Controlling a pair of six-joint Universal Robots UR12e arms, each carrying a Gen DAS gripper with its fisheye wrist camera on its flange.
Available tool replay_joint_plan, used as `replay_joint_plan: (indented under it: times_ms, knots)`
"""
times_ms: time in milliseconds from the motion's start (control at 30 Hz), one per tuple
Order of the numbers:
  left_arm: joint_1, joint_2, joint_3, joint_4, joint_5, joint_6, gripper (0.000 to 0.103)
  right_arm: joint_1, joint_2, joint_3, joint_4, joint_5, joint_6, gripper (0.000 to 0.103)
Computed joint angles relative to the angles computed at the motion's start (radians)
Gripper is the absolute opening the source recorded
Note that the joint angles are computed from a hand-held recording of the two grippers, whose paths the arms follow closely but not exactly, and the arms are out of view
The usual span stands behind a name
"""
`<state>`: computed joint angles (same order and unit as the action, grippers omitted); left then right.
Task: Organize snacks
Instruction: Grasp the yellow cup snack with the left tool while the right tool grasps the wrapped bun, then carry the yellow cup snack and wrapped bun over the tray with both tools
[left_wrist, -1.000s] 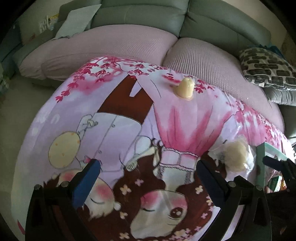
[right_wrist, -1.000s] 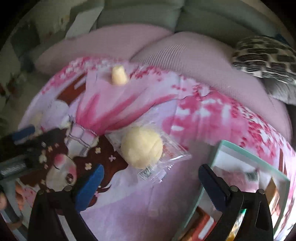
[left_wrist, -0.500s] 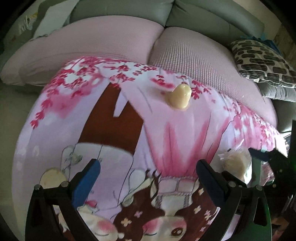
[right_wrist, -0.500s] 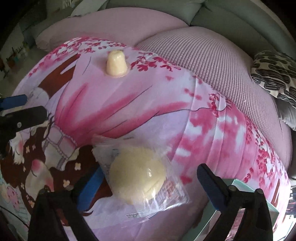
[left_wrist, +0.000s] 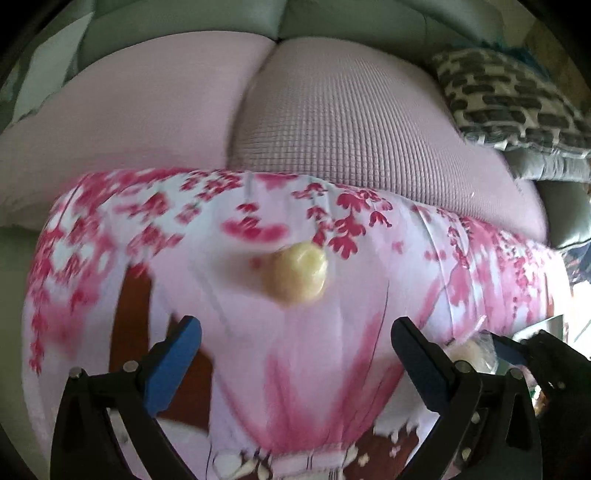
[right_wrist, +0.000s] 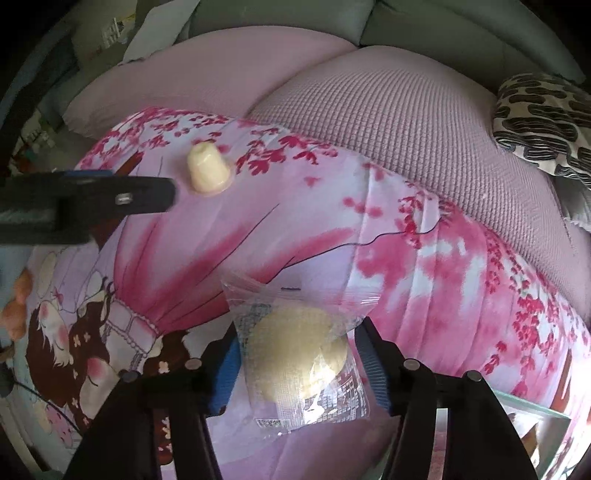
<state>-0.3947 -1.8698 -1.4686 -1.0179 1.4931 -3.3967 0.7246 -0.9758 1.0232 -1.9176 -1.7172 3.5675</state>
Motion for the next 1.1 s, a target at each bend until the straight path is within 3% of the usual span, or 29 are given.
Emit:
replay_joint_plan:
  times_ms: [67,200,267,467,633,667,833,900,933,967,1100]
  knots:
    - [-0.004,-0.028,0.034,-0.033,-0.005,0.017,0.085,-0.003,-0.001,0.0,0.006,0.003,0.002,0.062]
    - [-0.003,-0.07,0.08,-0.085,-0.023,0.008,0.079,-0.008,0.001,-0.002,0.014,0.012,0.002,0.062]
    - [-0.009,-0.082,0.097,-0.097,0.004,0.019,0.063,-0.01,0.001,-0.003,0.015,0.009,0.0,0.062]
    - [-0.012,-0.097,0.126,-0.133,0.029,0.048,0.046,-0.013,-0.002,0.0,0.008,0.009,0.004,0.062]
    - [-0.007,-0.084,0.108,-0.103,0.008,0.019,0.045,-0.014,-0.008,0.007,0.003,0.012,0.02,0.061]
    - [-0.006,-0.075,0.096,-0.085,0.003,0.006,0.036,-0.014,-0.012,0.012,-0.002,0.014,0.024,0.061]
    - [-0.017,-0.028,0.048,-0.029,-0.007,-0.027,0.033,-0.013,-0.049,0.063,-0.064,0.022,0.054,0.061]
    - [-0.02,-0.008,0.027,-0.001,-0.017,-0.04,0.026,-0.009,-0.063,0.079,-0.081,0.022,0.069,0.061]
    - [-0.022,0.005,0.014,0.02,-0.019,-0.05,0.006,-0.007,-0.069,0.084,-0.085,0.021,0.073,0.061]
    - [-0.025,0.021,-0.001,0.047,-0.02,-0.066,0.0,-0.004,-0.074,0.088,-0.089,0.016,0.077,0.061]
    - [-0.054,0.056,-0.026,0.087,0.019,-0.054,0.0,0.012,-0.103,0.114,-0.112,-0.014,0.09,0.061]
